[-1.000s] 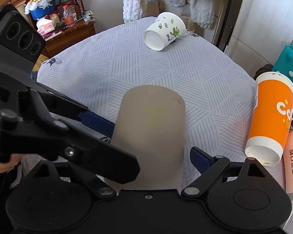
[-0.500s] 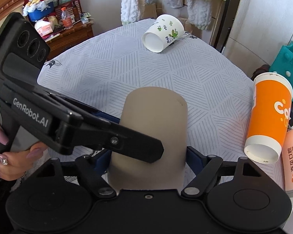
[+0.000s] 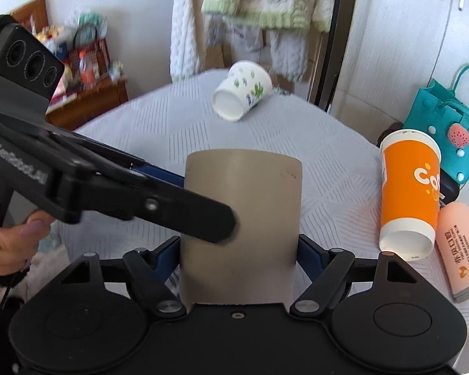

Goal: Flip cup upright
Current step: 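Lower the upright tumbler onto the table and open the right gripper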

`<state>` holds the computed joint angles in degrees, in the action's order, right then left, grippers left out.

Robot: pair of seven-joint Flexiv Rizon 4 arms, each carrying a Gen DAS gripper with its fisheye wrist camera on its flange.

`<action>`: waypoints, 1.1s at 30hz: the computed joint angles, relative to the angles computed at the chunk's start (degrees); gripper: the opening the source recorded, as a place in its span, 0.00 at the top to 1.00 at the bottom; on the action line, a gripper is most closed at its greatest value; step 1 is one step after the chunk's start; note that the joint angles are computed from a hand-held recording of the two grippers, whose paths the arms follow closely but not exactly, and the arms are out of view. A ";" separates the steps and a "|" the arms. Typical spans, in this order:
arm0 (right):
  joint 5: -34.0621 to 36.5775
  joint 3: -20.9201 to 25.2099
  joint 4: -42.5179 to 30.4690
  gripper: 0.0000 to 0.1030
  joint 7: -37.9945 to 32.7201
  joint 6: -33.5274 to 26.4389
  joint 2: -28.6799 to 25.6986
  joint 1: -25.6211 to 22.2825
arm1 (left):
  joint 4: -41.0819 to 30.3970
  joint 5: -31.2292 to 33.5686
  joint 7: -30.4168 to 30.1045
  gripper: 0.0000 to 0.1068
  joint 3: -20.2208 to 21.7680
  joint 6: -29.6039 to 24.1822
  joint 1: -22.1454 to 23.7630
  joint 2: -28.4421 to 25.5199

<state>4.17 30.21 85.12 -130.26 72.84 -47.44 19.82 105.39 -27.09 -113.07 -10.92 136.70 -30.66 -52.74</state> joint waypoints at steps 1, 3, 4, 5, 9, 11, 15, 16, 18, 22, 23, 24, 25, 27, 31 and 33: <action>0.45 0.78 -0.56 0.20 -0.35 0.20 -0.56 -0.37 | 0.38 -1.49 1.76 0.35 1.05 -0.78 -1.09 0.79; 1.18 2.14 -1.30 0.20 -1.24 0.85 -1.41 -0.85 | 0.93 -4.84 5.28 0.35 2.94 -1.67 -3.27 1.97; 1.49 2.67 -1.74 0.20 -1.58 1.27 -1.89 -0.95 | 1.12 -6.41 7.00 0.35 3.68 -1.91 -4.14 2.44; 1.78 3.08 -2.31 0.20 -1.69 1.65 -2.40 -0.88 | 1.40 -7.79 8.55 0.35 4.22 -2.02 -4.80 2.88; 1.44 3.47 -3.52 0.20 -2.21 5.33 -4.05 0.45 | 1.67 -14.32 15.98 0.38 6.26 -1.93 -7.41 3.88; 0.64 3.74 -4.20 0.20 -2.06 7.58 -5.03 1.09 | 1.81 -16.45 19.08 0.37 6.37 -1.32 -7.66 4.30; -2.13 4.63 -6.64 0.20 -1.39 11.09 -7.74 2.01 | 2.52 -14.29 20.69 0.38 4.93 1.03 -4.67 4.73; -3.09 4.21 -7.44 0.20 -0.82 11.94 -8.42 2.62 | 2.83 -12.45 19.89 0.38 4.31 1.57 -3.25 4.83; -4.63 4.12 -8.92 0.20 0.20 13.80 -9.97 3.28 | 2.52 -11.59 20.31 0.38 4.13 2.04 -2.29 4.86; -7.30 4.98 -11.78 0.20 2.27 17.30 -13.01 3.87 | -0.71 -15.96 27.34 0.37 5.53 1.71 -4.05 3.72; -7.84 5.59 -12.73 0.21 3.14 17.09 -13.70 3.69 | -1.53 -16.80 28.98 0.37 5.59 1.65 -4.22 3.40; -8.52 6.13 -13.55 0.21 3.80 16.86 -14.33 3.48 | -2.06 -17.14 30.19 0.37 5.42 1.51 -4.04 3.26; -9.25 6.58 -14.20 0.21 4.25 17.17 -15.01 3.33 | -2.51 -17.41 31.44 0.37 5.26 1.13 -3.81 3.23; -10.68 6.95 -15.26 0.21 5.36 17.68 -16.10 3.24 | -3.31 -17.37 33.32 0.37 4.92 0.21 -3.13 3.16; -13.43 6.05 -17.50 0.21 8.38 18.21 -17.68 3.97 | -4.61 -15.89 35.94 0.38 4.81 -1.29 -1.90 2.71; -15.21 4.92 -18.40 0.21 9.36 18.91 -18.44 4.63 | -5.39 -16.25 37.73 0.38 5.23 -2.16 -2.01 2.26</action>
